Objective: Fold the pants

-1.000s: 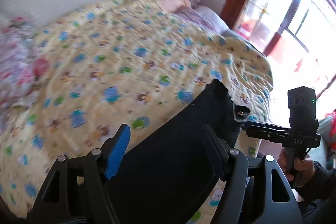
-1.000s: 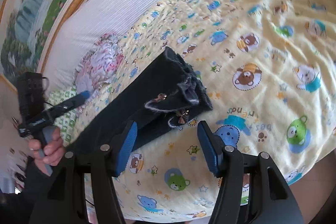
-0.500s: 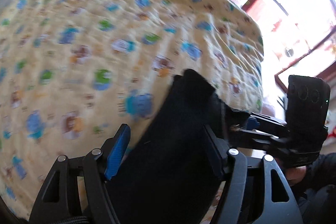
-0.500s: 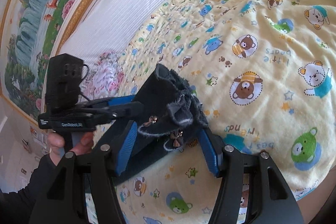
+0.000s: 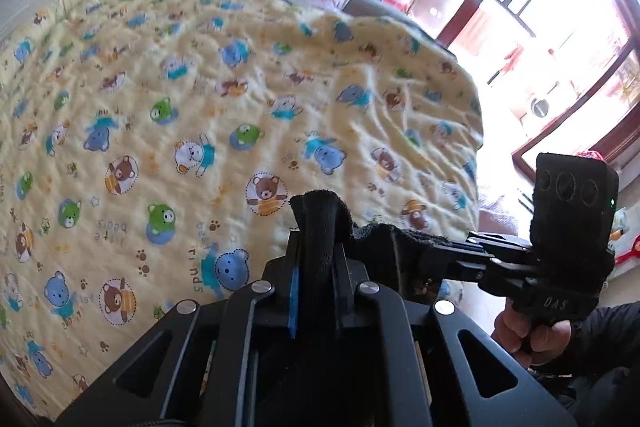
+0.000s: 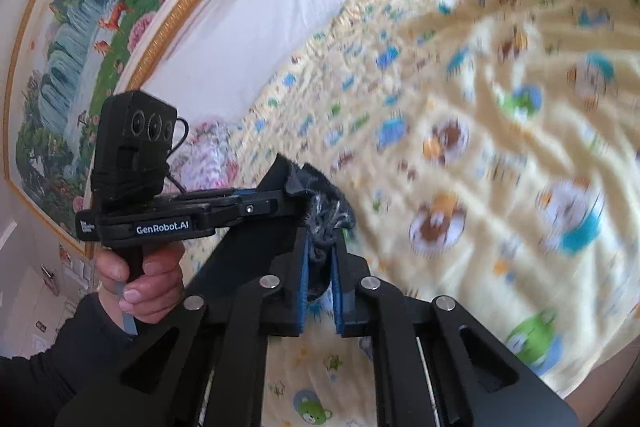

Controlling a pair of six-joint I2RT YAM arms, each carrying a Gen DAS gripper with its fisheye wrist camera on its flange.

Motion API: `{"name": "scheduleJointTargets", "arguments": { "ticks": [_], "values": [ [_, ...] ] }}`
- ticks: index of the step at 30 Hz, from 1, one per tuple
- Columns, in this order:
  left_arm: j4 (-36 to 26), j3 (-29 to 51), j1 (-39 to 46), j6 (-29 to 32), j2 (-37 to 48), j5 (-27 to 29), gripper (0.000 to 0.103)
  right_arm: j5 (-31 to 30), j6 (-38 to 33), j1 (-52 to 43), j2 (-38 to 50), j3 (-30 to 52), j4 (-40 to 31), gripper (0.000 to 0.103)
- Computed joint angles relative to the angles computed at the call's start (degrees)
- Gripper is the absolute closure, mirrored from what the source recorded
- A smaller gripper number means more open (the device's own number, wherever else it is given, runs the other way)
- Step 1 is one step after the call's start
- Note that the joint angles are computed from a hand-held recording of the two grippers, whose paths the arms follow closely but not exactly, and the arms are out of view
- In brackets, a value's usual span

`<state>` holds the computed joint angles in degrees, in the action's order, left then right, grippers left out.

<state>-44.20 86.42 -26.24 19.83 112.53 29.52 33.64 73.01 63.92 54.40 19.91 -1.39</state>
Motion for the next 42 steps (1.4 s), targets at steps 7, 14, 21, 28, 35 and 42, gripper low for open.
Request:
{"name": "scheduleJointTargets", "arguments": {
  "ticks": [7, 14, 21, 28, 35, 42],
  "values": [
    [2.5, -7.7, 5.4, -0.2, -7.6, 8.2, 0.093, 2.9, -2.1, 3.9, 1.2, 1.8, 2.9, 0.093],
    [3.3, -15.0, 10.8, 1.0, -16.3, 12.9, 0.093, 2.3, -6.5, 5.3, 3.8, 5.0, 7.4, 0.093],
    [0.4, -21.1, 20.7, 4.8, -23.4, 19.2, 0.093, -8.2, -10.9, 4.1, 12.9, 4.6, 30.1, 0.093],
    [-5.4, -25.3, 34.0, 13.8, -25.9, 25.6, 0.093, -19.3, -12.8, 2.3, 28.4, 14.1, 38.9, 0.093],
    [-13.3, -27.1, 48.0, 27.3, -21.2, 29.6, 0.093, -29.9, -13.1, 0.6, 43.1, 25.6, 40.8, 0.093],
    [-15.6, -27.1, 56.4, 34.3, -12.4, 29.0, 0.093, -36.7, -11.5, -0.6, 54.3, 34.6, 39.6, 0.093]
  ]
}}
